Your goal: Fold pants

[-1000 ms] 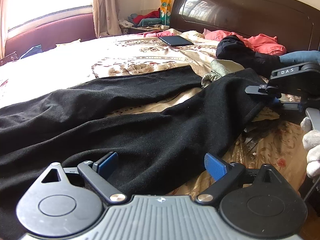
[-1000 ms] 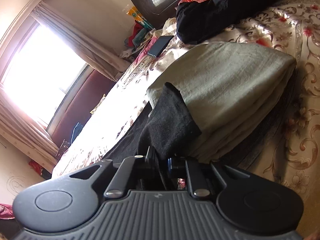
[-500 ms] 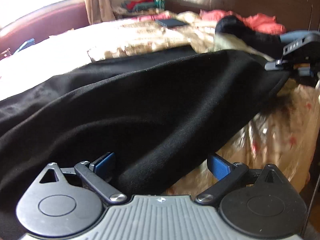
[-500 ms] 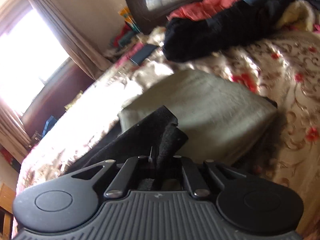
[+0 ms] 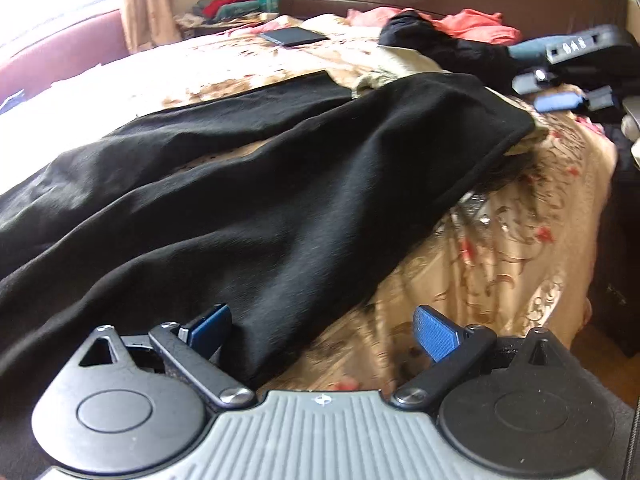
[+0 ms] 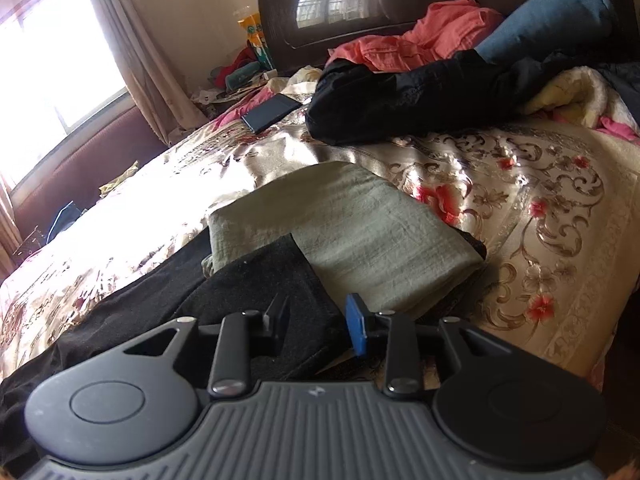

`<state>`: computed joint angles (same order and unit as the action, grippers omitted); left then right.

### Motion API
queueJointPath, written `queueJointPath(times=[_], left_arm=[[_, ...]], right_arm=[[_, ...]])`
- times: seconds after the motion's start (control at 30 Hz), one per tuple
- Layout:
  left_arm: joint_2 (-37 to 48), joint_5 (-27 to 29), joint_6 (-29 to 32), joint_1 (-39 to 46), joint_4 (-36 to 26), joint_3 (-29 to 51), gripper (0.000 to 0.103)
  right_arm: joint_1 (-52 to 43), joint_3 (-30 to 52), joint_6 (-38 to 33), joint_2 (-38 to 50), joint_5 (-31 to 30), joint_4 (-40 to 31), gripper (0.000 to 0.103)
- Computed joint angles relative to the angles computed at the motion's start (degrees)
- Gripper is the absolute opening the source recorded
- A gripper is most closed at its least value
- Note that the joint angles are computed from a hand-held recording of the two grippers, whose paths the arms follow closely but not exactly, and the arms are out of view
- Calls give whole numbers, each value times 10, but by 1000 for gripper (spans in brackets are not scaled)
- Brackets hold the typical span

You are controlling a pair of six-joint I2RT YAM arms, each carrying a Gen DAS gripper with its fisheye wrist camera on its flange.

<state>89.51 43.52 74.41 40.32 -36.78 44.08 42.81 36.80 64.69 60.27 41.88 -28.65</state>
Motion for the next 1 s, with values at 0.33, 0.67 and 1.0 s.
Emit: queueJointPath(times=[0.33, 0.67, 1.0], left_arm=[[-17, -1, -5, -12, 5, -10, 103], [-28, -13, -30, -39, 25, -16, 103], [-12, -17, 4, -41, -25, 9, 103]], right_arm=[[-105, 34, -241, 49, -145, 36, 45], [-156, 17, -284, 2, -239, 25, 5], [-134, 37, -297, -61, -183, -29, 3]])
